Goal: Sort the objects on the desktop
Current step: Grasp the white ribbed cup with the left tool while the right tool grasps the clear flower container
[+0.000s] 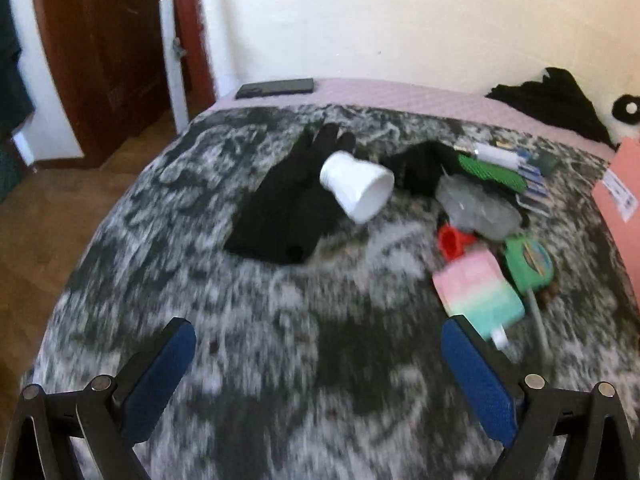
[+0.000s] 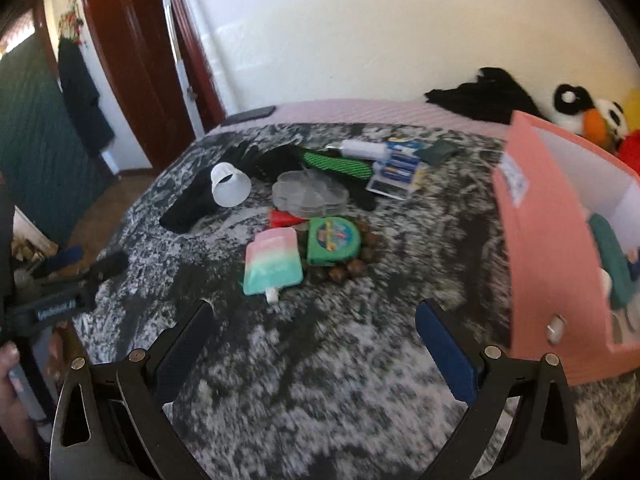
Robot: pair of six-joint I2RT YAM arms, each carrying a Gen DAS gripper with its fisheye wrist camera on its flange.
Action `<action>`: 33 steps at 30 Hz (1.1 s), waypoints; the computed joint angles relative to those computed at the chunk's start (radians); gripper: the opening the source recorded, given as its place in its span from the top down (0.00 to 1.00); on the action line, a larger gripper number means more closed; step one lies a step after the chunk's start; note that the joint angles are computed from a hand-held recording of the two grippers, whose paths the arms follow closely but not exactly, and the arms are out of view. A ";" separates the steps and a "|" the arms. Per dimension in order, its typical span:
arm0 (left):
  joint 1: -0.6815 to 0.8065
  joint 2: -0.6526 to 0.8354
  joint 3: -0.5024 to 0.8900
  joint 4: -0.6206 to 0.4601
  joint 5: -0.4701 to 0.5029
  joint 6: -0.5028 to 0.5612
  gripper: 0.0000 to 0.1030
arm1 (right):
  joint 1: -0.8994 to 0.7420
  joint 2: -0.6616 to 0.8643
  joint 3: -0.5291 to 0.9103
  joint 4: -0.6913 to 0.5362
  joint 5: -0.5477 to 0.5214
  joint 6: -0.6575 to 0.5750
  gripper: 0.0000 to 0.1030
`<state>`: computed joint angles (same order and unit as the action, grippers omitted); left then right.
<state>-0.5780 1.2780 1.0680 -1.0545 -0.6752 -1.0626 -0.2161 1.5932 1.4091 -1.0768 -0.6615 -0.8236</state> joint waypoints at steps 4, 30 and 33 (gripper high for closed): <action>0.177 0.065 0.008 0.189 0.068 0.295 0.01 | 0.120 0.070 0.024 0.088 0.054 0.113 0.01; 0.544 0.599 0.260 0.549 0.339 0.817 0.29 | 0.466 0.833 0.846 -0.029 0.239 0.453 0.00; 0.545 0.572 0.245 0.542 0.347 0.793 0.54 | 0.468 0.860 0.885 -0.018 0.202 0.504 0.01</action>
<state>-0.0327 1.8501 1.3135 -0.5126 -0.3279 -0.2700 0.2518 2.4530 2.2941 -1.0949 -0.4595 -0.3195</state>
